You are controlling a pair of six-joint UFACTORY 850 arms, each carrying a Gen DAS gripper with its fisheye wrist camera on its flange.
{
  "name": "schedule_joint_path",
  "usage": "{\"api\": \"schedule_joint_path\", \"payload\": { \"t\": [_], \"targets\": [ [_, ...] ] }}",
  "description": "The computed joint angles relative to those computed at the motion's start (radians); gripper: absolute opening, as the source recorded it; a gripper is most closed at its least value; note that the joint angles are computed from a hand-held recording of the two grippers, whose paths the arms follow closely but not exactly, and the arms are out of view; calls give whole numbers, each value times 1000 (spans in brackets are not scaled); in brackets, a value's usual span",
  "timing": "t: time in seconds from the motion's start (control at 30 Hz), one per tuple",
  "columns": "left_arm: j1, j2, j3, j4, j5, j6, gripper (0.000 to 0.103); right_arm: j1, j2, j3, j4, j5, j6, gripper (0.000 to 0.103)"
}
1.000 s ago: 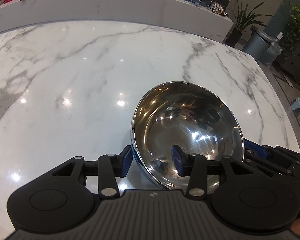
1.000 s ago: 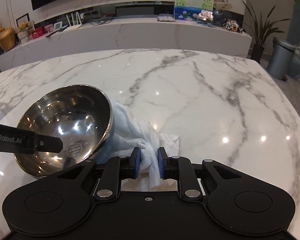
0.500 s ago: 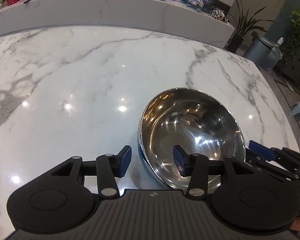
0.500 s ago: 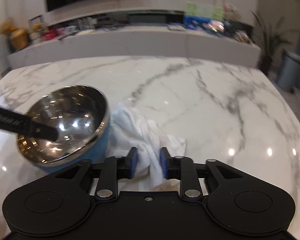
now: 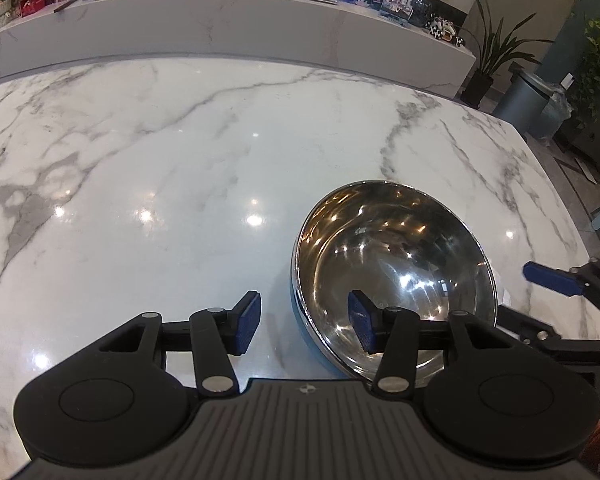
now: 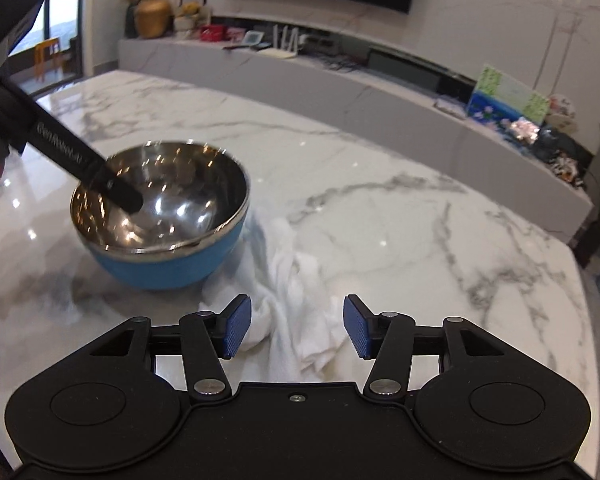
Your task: Clean bowl
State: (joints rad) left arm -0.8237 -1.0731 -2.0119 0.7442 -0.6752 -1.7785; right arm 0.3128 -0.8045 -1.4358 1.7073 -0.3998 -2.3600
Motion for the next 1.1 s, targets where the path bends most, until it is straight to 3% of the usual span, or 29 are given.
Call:
{"api": "schedule_joint_path", "payload": {
  "t": [0.33, 0.47, 0.53, 0.6, 0.63, 0.67, 0.77, 1.1],
  "targets": [
    [0, -3, -3, -22, -9, 18, 47, 16, -52, -51, -83, 23, 94, 49],
    [-1, -6, -9, -32, -12, 31, 47, 14, -68, -70, -90, 19, 103, 59],
    [-1, -9, -13, -35, -10, 36, 47, 10, -81, -92, -150, 7, 197, 58],
    [-1, -11, -17, -38, -10, 41, 47, 6, -87, -105, -201, -12, 299, 50],
    [-2, -14, -21, -41, -12, 45, 47, 5, -88, -106, -212, -19, 326, 39],
    [-2, -14, -21, -41, -12, 45, 47, 8, -82, -95, -195, -21, 321, 28],
    [-4, -14, -20, -38, -14, 39, 47, 26, -52, -42, -65, 17, 200, 20],
    [-9, -31, -57, -52, -50, 76, 35, 82, 60, 76, 422, 128, -172, 18]
  ]
}}
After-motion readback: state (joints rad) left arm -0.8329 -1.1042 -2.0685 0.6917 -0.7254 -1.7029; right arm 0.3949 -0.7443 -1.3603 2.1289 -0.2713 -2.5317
